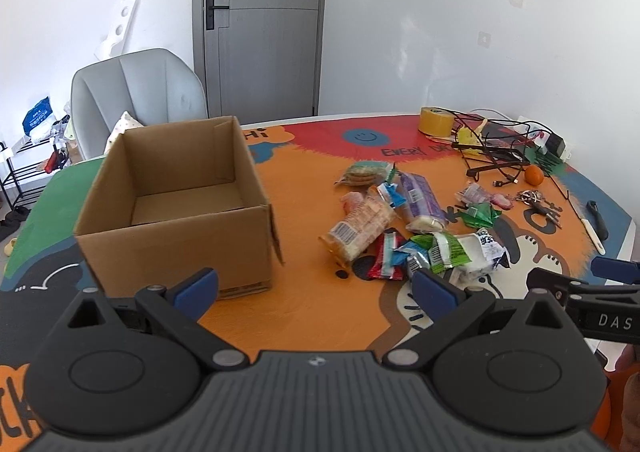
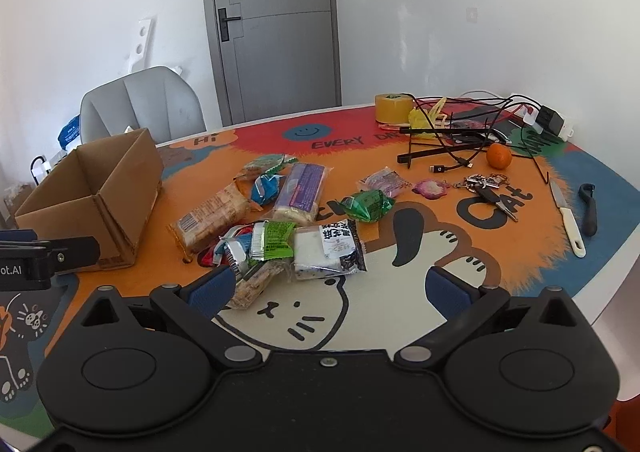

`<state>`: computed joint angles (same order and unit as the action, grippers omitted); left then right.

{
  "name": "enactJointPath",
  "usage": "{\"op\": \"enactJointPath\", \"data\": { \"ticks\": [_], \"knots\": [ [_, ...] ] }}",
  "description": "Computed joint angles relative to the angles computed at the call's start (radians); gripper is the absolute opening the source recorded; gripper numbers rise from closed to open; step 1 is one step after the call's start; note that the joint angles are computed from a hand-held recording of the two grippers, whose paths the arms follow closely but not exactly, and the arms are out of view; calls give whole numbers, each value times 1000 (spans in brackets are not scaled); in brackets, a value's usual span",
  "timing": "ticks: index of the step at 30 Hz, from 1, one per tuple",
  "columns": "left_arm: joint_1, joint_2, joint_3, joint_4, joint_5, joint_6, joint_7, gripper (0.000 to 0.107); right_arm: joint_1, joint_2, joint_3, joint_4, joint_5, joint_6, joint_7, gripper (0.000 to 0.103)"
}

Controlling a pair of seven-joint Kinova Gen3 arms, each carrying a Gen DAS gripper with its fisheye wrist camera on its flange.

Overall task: Organize snacks
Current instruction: 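Grasp the blue-white snack packet with the left gripper while the right grasps the white rice-cracker bag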

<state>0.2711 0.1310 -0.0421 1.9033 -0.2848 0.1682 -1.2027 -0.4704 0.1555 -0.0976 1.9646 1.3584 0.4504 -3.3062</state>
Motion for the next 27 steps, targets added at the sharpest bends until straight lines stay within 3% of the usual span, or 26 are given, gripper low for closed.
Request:
{"op": "enactJointPath", "data": {
  "ticks": [6,10,14,19,22,27],
  "knots": [
    [193,47,-177,-10,-121,-54,164,100,38,27,12,12,117,-44,-118,95],
    [166,77,-134,-34,-81,-58,121,98,76,49,10,11,167,-84,-173,87],
    [251,118,-218,-59,-56,-75,128,90,115,68,4,6,222,-133,-224,86],
    [252,162,-218,-94,-1,-81,90,82,176,104,-30,-17,286,-177,-269,83],
    [297,185,-268,-102,23,-105,85,78,211,128,-54,-39,302,-204,-259,83],
    [233,214,-196,-141,93,-73,21,64,240,165,-75,-76,297,-225,-221,82]
  ]
}}
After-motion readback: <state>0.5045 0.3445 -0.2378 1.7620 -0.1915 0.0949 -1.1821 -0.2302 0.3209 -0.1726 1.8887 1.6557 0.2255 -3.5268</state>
